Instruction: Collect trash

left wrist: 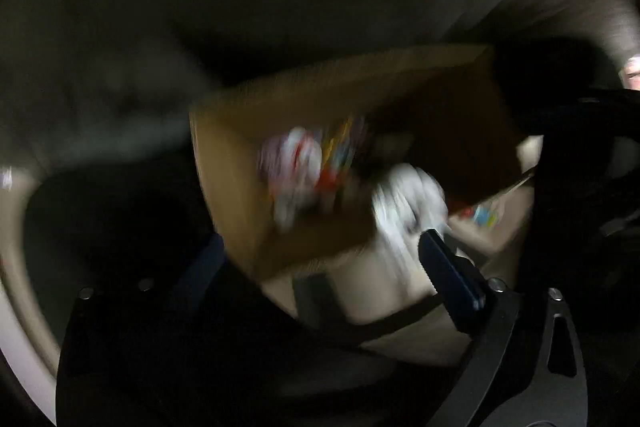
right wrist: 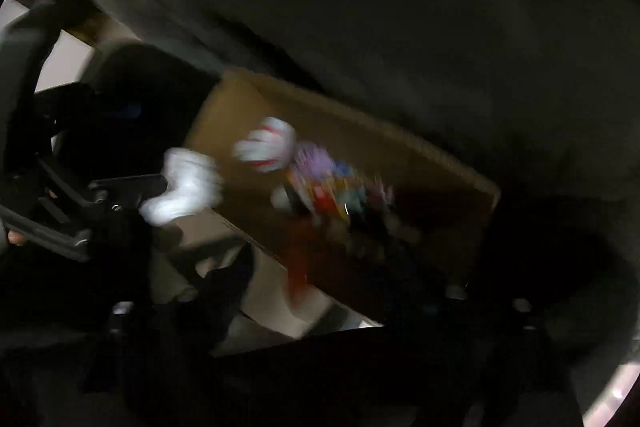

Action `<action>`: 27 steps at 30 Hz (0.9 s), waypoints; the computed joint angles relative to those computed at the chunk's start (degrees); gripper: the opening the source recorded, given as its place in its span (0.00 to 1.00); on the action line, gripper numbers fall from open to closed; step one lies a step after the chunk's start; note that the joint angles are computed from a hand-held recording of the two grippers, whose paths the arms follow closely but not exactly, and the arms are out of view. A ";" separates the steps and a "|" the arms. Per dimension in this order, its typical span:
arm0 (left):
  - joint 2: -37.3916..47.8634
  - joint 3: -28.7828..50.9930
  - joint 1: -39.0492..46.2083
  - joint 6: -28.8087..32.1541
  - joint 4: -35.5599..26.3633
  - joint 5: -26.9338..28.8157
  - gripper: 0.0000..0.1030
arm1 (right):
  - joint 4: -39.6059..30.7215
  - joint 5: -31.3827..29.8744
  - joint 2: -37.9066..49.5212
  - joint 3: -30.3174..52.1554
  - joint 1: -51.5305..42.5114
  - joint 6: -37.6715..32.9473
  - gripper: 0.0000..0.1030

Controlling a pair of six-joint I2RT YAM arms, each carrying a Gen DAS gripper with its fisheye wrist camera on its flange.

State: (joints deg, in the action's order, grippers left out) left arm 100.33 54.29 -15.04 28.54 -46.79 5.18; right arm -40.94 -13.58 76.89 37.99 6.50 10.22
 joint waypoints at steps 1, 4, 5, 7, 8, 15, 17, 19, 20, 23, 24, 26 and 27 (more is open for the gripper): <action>0.35 0.58 1.88 0.92 -1.18 1.15 0.87 | -1.15 -3.28 -4.28 -0.52 -1.08 -0.55 0.58; -6.18 1.19 6.78 5.08 -5.25 6.26 0.87 | -8.71 -2.69 -17.71 3.01 -1.67 -1.68 0.71; -8.77 3.21 9.39 6.88 -9.51 9.61 0.87 | -12.89 -5.52 -22.29 6.22 -3.90 -2.75 0.73; -13.28 8.11 13.29 8.96 -17.77 16.00 0.87 | -19.17 -9.30 -26.54 12.45 -7.66 -4.19 0.74; -15.74 13.14 16.29 11.61 -24.50 21.08 0.87 | -21.81 -11.62 -27.54 16.03 -9.72 -5.29 0.75; -21.81 45.34 19.04 -0.22 -25.71 38.63 0.93 | -20.56 -1.97 -19.43 50.28 -14.08 -3.56 0.96; -21.16 48.30 13.36 -11.75 -12.80 32.01 0.93 | -16.21 7.14 -13.32 58.06 -12.61 -2.99 0.96; -15.94 53.30 8.47 -18.87 -4.56 25.06 0.93 | -10.61 13.52 -7.49 62.82 -11.44 -2.86 0.96; -12.16 56.46 5.57 -22.12 -1.59 20.48 0.93 | -8.25 17.04 -4.51 64.46 -10.64 -2.66 0.96; -1.70 65.84 1.66 -26.16 -0.94 12.39 0.93 | -2.29 25.57 3.66 65.88 -9.17 -2.66 0.96; 1.60 68.94 0.37 -26.87 -1.98 9.94 0.93 | -2.44 26.89 5.77 66.56 -8.98 -2.82 0.96; 9.01 76.95 -2.02 -27.16 -6.41 7.37 0.93 | -3.96 27.87 11.58 68.91 -8.67 -2.88 0.96; 11.24 78.58 -2.89 -27.00 -7.69 6.29 0.93 | -4.15 27.20 13.59 69.60 -9.22 -2.67 0.96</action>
State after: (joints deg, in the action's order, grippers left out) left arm 111.56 132.86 -17.92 1.54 -54.48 11.47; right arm -45.09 13.62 90.48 107.59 -2.72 7.55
